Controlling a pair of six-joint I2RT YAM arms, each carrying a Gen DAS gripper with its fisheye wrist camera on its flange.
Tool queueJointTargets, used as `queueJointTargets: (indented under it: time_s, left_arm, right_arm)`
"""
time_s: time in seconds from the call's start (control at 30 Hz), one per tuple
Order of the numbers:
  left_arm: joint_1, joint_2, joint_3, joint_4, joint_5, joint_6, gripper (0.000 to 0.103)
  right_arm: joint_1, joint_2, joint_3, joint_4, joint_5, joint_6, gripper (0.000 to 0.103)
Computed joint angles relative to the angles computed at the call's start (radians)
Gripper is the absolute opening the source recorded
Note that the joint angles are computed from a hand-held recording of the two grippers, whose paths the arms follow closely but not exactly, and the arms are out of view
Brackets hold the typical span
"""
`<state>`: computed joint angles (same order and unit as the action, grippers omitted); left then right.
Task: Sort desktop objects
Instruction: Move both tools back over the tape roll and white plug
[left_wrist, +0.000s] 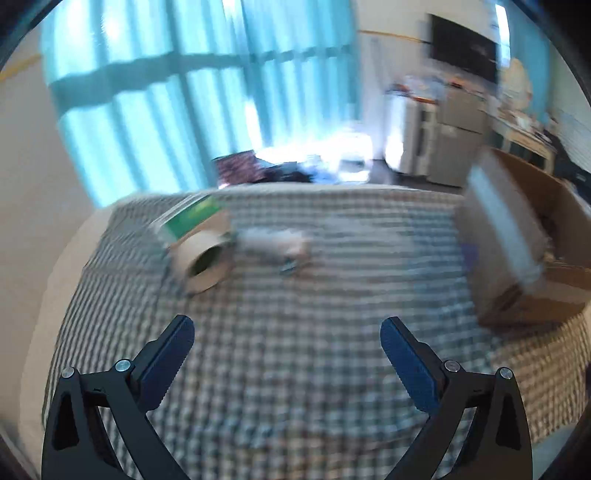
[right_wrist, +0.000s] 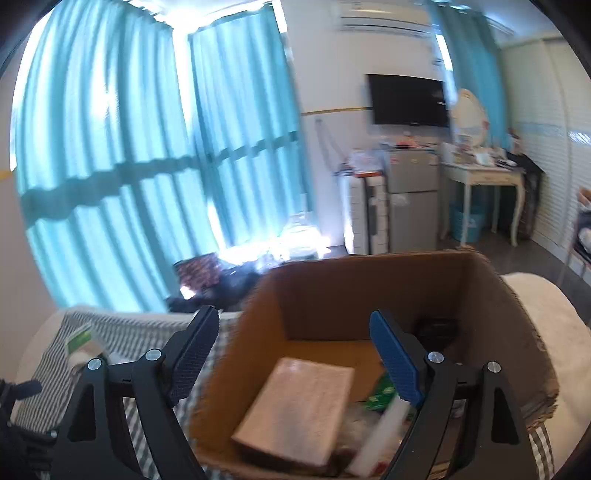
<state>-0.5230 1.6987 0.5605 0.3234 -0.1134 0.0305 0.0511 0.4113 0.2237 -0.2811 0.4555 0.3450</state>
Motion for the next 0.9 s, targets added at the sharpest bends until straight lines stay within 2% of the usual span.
queueJointTargets:
  time_s: [0.1, 0.17, 0.2, 0.27, 0.37, 0.5, 0.6, 0.73, 0.9]
  left_arm:
    - [0.148, 0.061, -0.024, 0.078, 0.028, 0.027, 0.103]
    - [0.21, 0.095, -0.027, 0.112, 0.055, 0.028, 0.103]
    - [0.239, 0.118, -0.015, 0.117, 0.081, 0.031, 0.103]
    - [0.286, 0.173, 0.01, 0.13, 0.128, 0.021, 0.103]
    - [0.325, 0.263, 0.071, 0.14, 0.173, 0.0, 0.103]
    - [0.331, 0.345, 0.149, 0.165, 0.19, -0.008, 0.103]
    - [0.336, 0.401, 0.168, 0.226, 0.188, -0.021, 0.103]
    - [0.354, 0.491, 0.279, 0.174, 0.233, -0.047, 0.103]
    - [0.361, 0.573, 0.393, 0.13, 0.277, -0.087, 0.103]
  right_arm:
    - [0.304, 0.16, 0.04, 0.046, 0.242, 0.031, 0.084]
    - [0.408, 0.29, 0.07, 0.106, 0.301, 0.053, 0.085]
    - [0.442, 0.354, 0.089, 0.139, 0.298, 0.062, 0.085]
    - [0.472, 0.47, 0.116, 0.209, 0.249, 0.096, 0.087]
    - [0.44, 0.695, 0.161, 0.364, 0.071, 0.127, 0.087]
    - [0.407, 1.053, 0.265, 0.551, -0.039, 0.158, 0.087]
    - [0.386, 1.252, 0.352, 0.623, -0.067, 0.16, 0.087]
    - [0.395, 1.466, 0.466, 0.716, -0.093, 0.105, 0.087]
    - [0.387, 1.662, 0.617, 0.709, -0.105, 0.076, 0.087]
